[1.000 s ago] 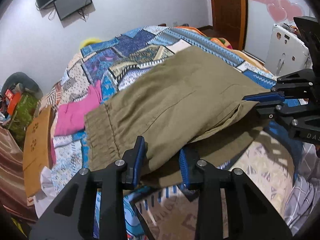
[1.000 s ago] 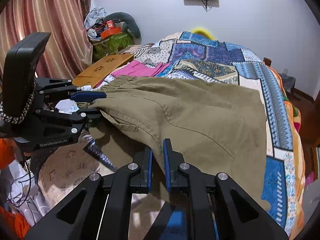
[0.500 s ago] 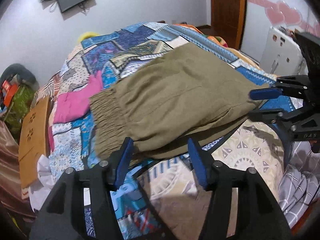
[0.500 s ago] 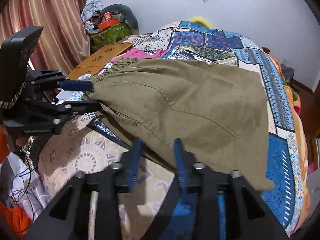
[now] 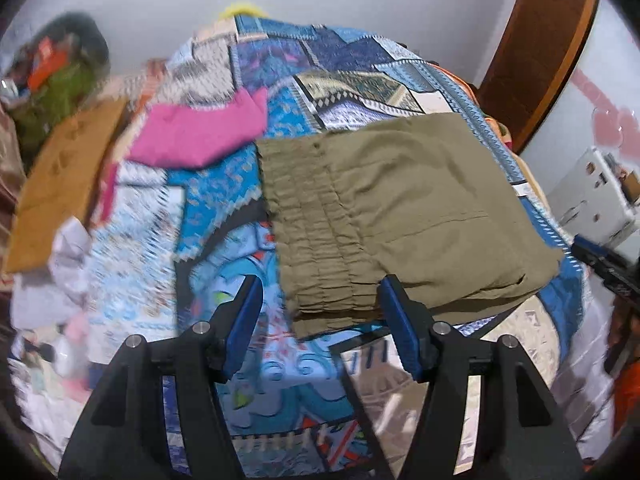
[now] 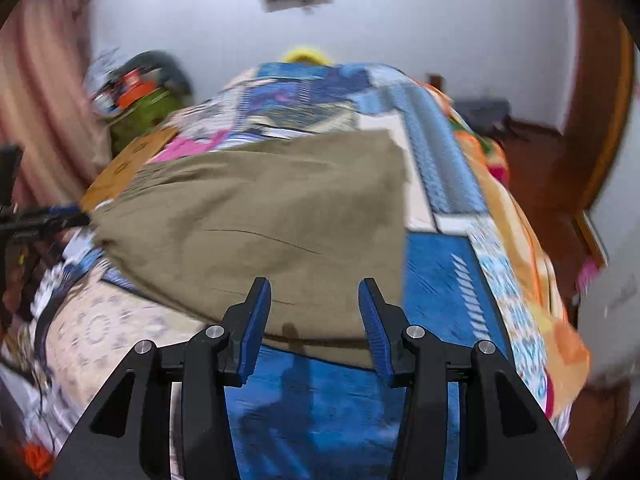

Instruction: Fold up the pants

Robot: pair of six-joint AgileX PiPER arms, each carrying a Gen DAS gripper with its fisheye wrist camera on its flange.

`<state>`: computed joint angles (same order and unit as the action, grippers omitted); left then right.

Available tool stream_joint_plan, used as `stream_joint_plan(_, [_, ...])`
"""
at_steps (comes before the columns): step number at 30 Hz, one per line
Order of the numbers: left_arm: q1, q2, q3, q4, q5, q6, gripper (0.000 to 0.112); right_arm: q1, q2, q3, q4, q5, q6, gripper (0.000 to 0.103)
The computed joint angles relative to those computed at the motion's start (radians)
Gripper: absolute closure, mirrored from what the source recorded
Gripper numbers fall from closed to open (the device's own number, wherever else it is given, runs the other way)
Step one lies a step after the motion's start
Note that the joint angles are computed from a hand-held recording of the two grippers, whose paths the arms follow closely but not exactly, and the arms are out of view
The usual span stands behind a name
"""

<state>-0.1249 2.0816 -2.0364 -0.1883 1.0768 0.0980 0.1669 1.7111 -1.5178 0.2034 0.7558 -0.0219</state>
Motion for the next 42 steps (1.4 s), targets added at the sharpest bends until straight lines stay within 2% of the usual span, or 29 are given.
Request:
stream_joint_plan(3, [0.012, 0.033, -0.019, -0.077, 0.037, 0.012, 0.055, -0.045, 0.007, 0.035, 0.025, 0.000, 0.041, 0.061])
stream_joint_plan(9, [0.018, 0.018, 0.022, -0.106, 0.003, 0.004, 0.061, -0.077, 0.021, 0.083, 0.108, -0.006, 0.041, 0.061])
stream_joint_plan(11, [0.003, -0.005, 0.050, -0.072, -0.026, 0.006, 0.061, -0.072, 0.018, 0.101, 0.112, -0.025, 0.049, 0.062])
stream_joint_plan(12, [-0.005, -0.013, 0.057, -0.050, -0.036, 0.002, 0.062, -0.069, 0.014, 0.112, 0.114, -0.035, 0.052, 0.066])
stream_joint_plan(13, [-0.016, -0.017, 0.061, -0.026, -0.044, -0.004, 0.062, -0.063, 0.015, 0.114, 0.102, -0.038, 0.065, 0.080])
stream_joint_plan(14, [-0.027, -0.022, 0.064, -0.003, -0.051, -0.011, 0.062, -0.054, 0.014, 0.115, 0.067, -0.041, 0.094, 0.088])
stream_joint_plan(15, [-0.031, -0.028, 0.069, 0.006, -0.060, -0.012, 0.062, -0.051, 0.014, 0.117, 0.043, -0.043, 0.105, 0.091])
stream_joint_plan(23, [-0.022, -0.065, 0.045, -0.028, -0.074, 0.007, 0.063, -0.059, -0.030, 0.117, 0.029, -0.063, 0.036, 0.095])
stream_joint_plan(29, [-0.060, -0.067, 0.070, 0.063, -0.073, -0.012, 0.063, -0.043, -0.050, 0.096, -0.075, -0.064, 0.069, 0.098])
stream_joint_plan(33, [-0.029, -0.042, 0.116, 0.000, -0.056, -0.008, 0.063, -0.025, -0.029, 0.116, -0.112, -0.062, 0.088, 0.098])
stream_joint_plan(37, [-0.018, -0.057, 0.198, -0.040, -0.117, 0.005, 0.063, -0.022, 0.004, 0.156, -0.091, -0.069, 0.090, 0.098])
stream_joint_plan(39, [-0.038, -0.071, 0.218, 0.005, -0.139, -0.009, 0.063, -0.008, 0.011, 0.163, -0.125, -0.075, 0.113, 0.098])
stream_joint_plan(42, [-0.059, -0.090, 0.236, 0.055, -0.160, -0.004, 0.060, -0.016, 0.017, 0.137, -0.108, -0.038, 0.100, 0.096])
